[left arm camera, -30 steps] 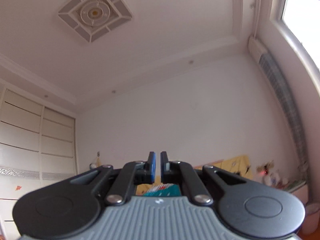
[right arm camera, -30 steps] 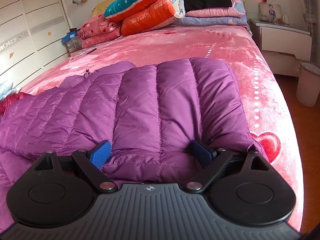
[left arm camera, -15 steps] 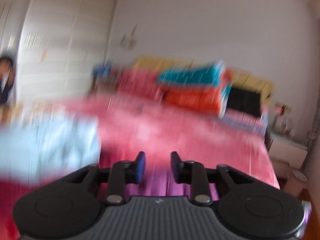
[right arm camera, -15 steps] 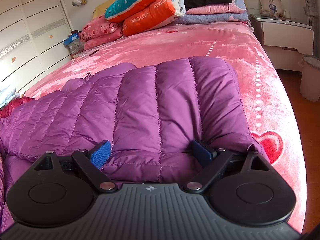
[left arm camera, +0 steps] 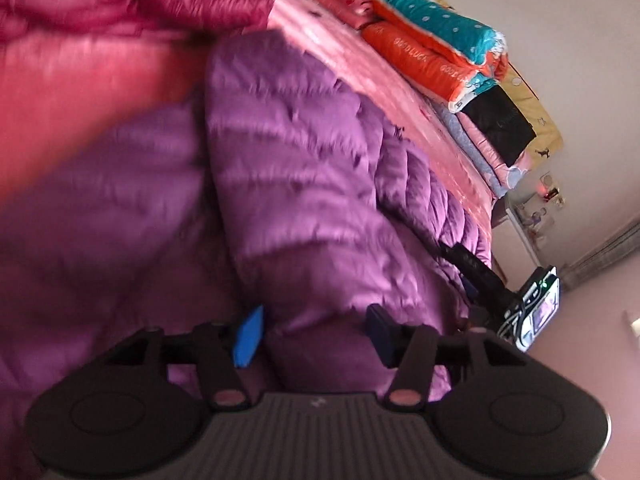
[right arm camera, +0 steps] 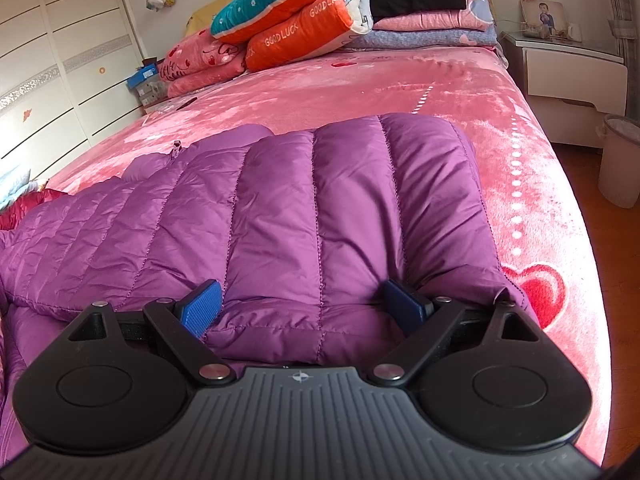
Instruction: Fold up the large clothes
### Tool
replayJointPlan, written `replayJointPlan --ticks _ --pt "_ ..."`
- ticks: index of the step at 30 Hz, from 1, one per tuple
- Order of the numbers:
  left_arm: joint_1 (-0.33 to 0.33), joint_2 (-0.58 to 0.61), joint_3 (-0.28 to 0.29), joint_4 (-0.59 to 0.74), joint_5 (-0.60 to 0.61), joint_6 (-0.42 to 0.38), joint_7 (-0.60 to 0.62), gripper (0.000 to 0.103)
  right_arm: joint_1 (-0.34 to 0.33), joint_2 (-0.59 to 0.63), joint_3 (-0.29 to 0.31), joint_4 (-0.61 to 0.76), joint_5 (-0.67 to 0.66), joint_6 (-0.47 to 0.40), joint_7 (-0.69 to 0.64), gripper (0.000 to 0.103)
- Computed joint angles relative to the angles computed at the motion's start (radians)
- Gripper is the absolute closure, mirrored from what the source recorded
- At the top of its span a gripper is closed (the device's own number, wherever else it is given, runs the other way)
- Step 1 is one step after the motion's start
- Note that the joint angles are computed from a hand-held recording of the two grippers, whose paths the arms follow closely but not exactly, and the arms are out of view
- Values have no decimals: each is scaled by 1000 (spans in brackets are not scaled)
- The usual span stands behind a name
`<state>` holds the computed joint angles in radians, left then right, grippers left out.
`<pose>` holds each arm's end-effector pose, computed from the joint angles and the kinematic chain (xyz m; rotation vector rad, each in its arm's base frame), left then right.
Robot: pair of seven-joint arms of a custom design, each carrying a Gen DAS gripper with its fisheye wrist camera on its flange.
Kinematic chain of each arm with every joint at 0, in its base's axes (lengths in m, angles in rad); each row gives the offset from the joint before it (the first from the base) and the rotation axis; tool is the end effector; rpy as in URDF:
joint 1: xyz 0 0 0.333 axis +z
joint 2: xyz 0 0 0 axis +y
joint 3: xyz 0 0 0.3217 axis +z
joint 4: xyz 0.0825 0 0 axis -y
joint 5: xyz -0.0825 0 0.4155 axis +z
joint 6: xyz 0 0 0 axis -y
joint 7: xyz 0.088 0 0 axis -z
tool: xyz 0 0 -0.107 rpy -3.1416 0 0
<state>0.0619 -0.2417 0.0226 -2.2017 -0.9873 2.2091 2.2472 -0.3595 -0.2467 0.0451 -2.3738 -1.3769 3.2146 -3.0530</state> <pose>0.5366 0.0180 0.5158 1.8600 -1.9957 1.2814 0.4980 -0.0624 0.4773 -1.0939 1.9586 -0.8627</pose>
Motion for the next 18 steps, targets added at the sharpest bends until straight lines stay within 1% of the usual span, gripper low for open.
replayJointPlan --ticks 2,4,5,7,11,13,15,17,18 --pt "-1 2 5 -8 -27 -15 -15 43 0 0 -1 -1 3 0 -4 0" --pt "-4 11 10 -9 -66 -36 -22 34 4 -2 -4 -4 16 -3 -21 0" --pt "-3 18 15 -7 -86 -56 -18 32 6 -3 -5 -6 25 -4 -31 0" --pt "-1 40 16 14 -102 -108 -20 21 0 -3 0 -8 34 -1 -40 0" --pt "12 32 3 19 -60 -141 -20 19 -24 -3 18 -11 47 15 -48 0" --pt "19 20 10 3 -63 -170 -22 17 -36 -2 31 -12 62 16 -61 0" --pt "22 7 10 -15 -71 -179 -18 15 -39 -3 41 -15 83 6 -81 0" --pt "15 10 6 -20 -85 -180 -5 15 -42 -5 45 -18 99 5 -100 0" --pt "10 18 5 -17 -102 -187 -4 19 -47 -6 48 -19 104 8 -105 0"
